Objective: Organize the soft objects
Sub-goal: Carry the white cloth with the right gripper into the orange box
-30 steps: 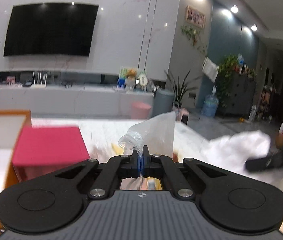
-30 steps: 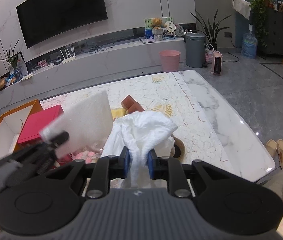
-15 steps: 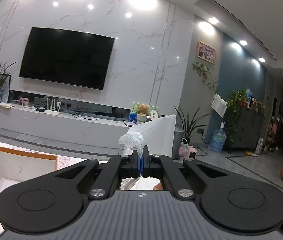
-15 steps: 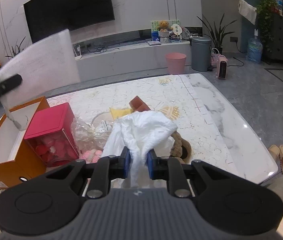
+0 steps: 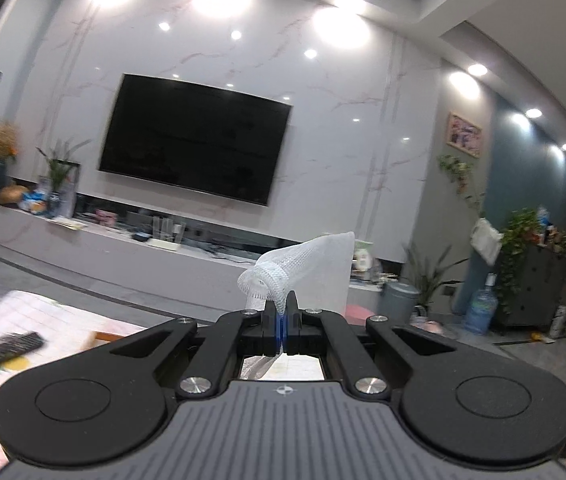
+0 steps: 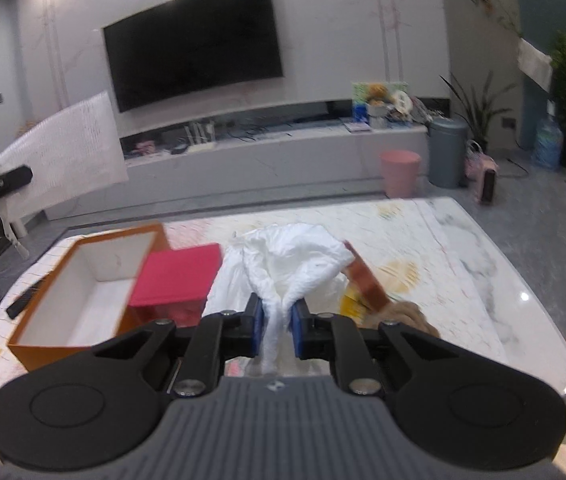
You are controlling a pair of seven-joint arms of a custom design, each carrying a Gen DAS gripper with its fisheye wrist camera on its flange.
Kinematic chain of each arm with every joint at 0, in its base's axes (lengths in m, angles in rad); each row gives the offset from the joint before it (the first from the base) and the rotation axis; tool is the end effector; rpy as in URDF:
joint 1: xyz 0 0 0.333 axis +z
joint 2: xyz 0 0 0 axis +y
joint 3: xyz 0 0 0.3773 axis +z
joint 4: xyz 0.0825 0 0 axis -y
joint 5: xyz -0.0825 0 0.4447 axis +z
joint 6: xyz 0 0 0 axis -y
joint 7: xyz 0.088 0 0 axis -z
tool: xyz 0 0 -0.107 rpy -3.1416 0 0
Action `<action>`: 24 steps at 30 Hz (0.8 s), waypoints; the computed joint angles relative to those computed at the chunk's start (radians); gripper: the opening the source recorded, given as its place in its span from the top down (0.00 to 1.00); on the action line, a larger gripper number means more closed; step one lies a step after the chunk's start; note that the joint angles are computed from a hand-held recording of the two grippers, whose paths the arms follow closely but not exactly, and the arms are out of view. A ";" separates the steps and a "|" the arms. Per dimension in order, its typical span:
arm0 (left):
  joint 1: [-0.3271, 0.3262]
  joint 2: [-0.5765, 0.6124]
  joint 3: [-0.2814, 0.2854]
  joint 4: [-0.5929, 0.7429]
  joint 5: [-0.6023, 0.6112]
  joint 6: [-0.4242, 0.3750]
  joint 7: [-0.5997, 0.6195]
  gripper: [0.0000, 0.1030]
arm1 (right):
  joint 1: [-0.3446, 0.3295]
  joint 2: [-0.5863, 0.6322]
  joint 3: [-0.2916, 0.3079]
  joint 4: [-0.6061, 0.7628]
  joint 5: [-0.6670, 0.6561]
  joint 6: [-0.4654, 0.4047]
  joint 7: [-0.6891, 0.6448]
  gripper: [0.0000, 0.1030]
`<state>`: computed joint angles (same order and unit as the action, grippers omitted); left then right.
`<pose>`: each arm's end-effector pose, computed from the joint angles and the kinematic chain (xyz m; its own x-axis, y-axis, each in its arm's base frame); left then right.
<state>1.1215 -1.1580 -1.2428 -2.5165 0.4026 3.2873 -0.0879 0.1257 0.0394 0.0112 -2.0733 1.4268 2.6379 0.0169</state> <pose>0.4786 -0.2156 0.4756 0.3892 -0.8984 0.2034 -0.0484 -0.2404 -0.9695 0.6369 0.0623 0.4810 0.5838 -0.7968 -0.1560 -0.4961 -0.1980 -0.8454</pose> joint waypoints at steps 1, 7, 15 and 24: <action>-0.013 0.001 0.012 -0.017 0.005 -0.009 0.006 0.99 | 0.005 -0.007 0.005 -0.004 0.003 0.000 -0.008 0.87; -0.065 0.021 0.083 -0.158 0.003 0.096 0.036 0.99 | 0.051 -0.039 0.028 -0.023 0.014 -0.012 0.001 0.87; 0.029 0.137 0.039 -0.282 -0.115 0.365 0.100 0.99 | 0.132 -0.032 0.066 -0.003 0.055 -0.049 -0.007 0.87; 0.066 0.301 -0.001 -0.283 -0.176 0.329 0.212 0.99 | 0.206 0.086 0.125 0.073 0.051 -0.033 0.013 0.87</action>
